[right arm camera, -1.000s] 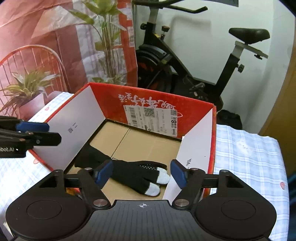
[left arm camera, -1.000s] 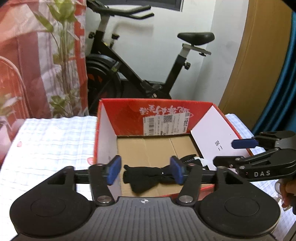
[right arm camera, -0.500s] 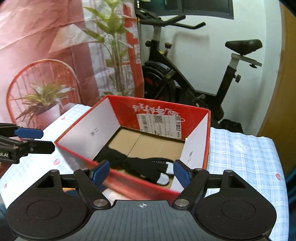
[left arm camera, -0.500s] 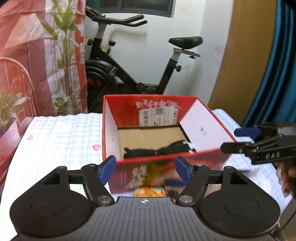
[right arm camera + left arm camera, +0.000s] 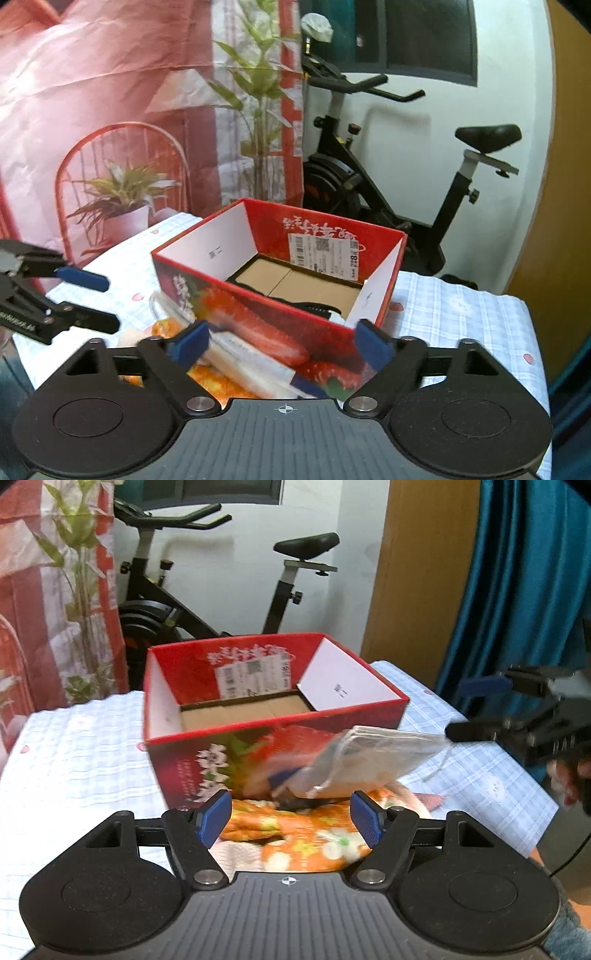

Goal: Organize soft objects
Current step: 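Grasp the white drawstring bag with the right tool while the left tool grips it too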

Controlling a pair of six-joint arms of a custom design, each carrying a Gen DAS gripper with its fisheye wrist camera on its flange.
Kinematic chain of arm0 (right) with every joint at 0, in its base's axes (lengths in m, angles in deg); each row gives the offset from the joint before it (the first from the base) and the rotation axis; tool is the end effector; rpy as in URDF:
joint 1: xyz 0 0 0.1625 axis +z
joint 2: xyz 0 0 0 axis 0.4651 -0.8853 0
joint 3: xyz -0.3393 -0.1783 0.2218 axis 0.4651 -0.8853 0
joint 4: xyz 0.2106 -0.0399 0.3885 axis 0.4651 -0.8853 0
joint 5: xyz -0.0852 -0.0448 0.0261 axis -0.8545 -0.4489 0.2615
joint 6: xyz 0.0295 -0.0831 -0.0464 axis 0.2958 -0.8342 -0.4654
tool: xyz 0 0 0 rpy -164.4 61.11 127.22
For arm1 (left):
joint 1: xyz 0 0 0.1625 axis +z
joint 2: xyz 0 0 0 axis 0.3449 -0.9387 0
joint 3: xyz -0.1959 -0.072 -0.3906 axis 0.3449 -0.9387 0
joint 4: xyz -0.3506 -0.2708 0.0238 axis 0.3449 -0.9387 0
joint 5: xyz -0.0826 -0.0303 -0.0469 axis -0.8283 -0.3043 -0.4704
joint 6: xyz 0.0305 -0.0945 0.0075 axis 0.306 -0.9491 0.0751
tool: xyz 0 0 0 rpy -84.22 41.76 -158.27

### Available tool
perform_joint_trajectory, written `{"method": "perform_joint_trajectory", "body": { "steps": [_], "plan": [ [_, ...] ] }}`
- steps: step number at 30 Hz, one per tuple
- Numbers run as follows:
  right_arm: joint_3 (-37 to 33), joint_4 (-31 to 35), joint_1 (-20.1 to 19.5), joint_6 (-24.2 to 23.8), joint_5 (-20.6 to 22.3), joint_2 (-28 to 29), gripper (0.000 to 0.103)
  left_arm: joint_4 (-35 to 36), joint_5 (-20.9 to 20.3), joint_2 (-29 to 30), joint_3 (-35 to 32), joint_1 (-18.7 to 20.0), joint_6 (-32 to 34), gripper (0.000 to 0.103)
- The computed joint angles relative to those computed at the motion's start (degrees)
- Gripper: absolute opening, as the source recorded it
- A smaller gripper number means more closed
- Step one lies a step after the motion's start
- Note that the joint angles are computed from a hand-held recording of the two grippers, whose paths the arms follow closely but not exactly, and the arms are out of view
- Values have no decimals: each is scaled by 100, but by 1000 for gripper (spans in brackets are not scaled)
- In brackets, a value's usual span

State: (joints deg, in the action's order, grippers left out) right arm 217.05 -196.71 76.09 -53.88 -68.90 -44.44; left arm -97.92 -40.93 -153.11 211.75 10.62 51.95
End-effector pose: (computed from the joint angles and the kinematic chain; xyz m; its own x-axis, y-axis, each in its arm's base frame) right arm 0.2297 -0.4322 0.2122 -0.5621 -0.6416 0.5219 -0.8268 0.4214 -0.3725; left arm -0.1825 -0.3576 0.2188 -0.7444 0.1807 -0.6429 0.5885 0.6325 -0.5036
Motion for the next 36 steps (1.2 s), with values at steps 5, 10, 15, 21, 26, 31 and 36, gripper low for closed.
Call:
{"method": "perform_joint_trajectory", "body": {
  "steps": [5, 10, 15, 21, 26, 31, 36],
  "plan": [
    [127, -33, -108, -62, -227, 122, 90, -989, -220, 649, -119, 295, 288, 72],
    [189, -219, -421, -24, -191, 473, 81, -1572, -454, 1179, -356, 618, 644, 68],
    [86, -242, -692, 255, 201, 723, 73, -1857, -541, 1581, -572, 804, 982, 67],
    [-87, -202, -810, 516, 449, 890, 44, -2044, -410, 1850, -680, 856, 1242, 47],
    [-94, -299, -828, 570, 495, 903, 30, -2042, -397, 1767, -672, 876, 1274, 24],
    [-34, -484, -802, 532, 615, 869, 24, -2123, -313, 1734, -659, 784, 1322, 23],
    [25, -710, -696, 467, 751, 763, 23, -2351, -263, 1646, -633, 640, 1498, 23]
  ]
}}
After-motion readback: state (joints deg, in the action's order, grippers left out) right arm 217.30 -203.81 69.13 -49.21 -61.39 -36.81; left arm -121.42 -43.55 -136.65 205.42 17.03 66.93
